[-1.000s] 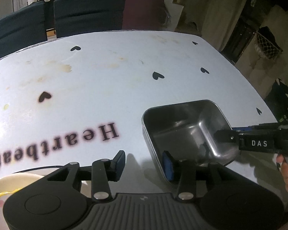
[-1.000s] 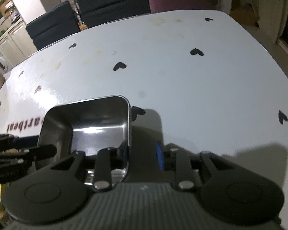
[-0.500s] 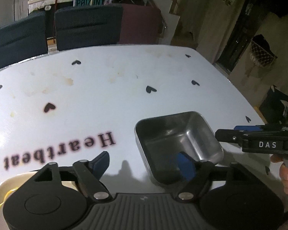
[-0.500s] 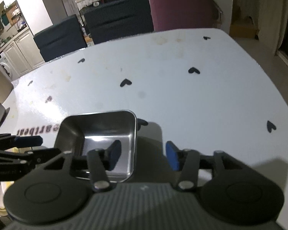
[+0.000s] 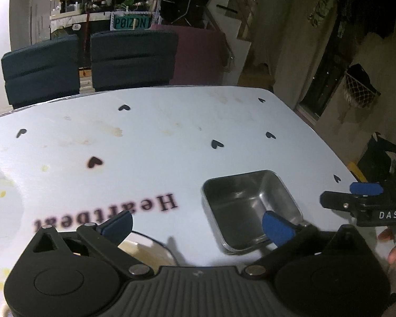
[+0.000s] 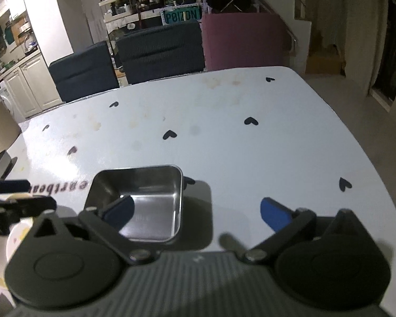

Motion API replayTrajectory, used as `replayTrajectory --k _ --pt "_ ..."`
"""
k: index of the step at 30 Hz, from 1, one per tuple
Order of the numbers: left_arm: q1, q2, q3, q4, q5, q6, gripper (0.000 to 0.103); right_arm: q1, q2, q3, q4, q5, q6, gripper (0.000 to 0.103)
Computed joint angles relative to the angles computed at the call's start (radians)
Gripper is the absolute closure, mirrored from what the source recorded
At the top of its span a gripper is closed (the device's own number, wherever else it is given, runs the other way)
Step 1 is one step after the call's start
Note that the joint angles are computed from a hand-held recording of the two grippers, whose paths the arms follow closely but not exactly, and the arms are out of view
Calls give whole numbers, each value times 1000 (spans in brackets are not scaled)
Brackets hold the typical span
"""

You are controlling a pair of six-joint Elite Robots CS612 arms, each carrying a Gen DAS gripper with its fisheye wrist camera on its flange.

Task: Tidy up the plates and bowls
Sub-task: 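Move both grippers to the rim of the small round steel bowl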

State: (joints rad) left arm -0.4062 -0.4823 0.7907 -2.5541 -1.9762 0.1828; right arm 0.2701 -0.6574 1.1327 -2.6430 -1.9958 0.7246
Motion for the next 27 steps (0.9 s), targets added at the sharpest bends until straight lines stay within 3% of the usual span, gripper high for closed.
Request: replayTrajectory --k 12,19,27 --pt "50 -1 -5 -49 45 -62 0 29 28 -73 9 -51 -25 0" --pt "88 6 -17 -88 85 -127 0 38 108 -221 36 -25 -82 0" --pt "129 18 -38 -96 146 -178 0 53 234 -461 107 33 -160 0"
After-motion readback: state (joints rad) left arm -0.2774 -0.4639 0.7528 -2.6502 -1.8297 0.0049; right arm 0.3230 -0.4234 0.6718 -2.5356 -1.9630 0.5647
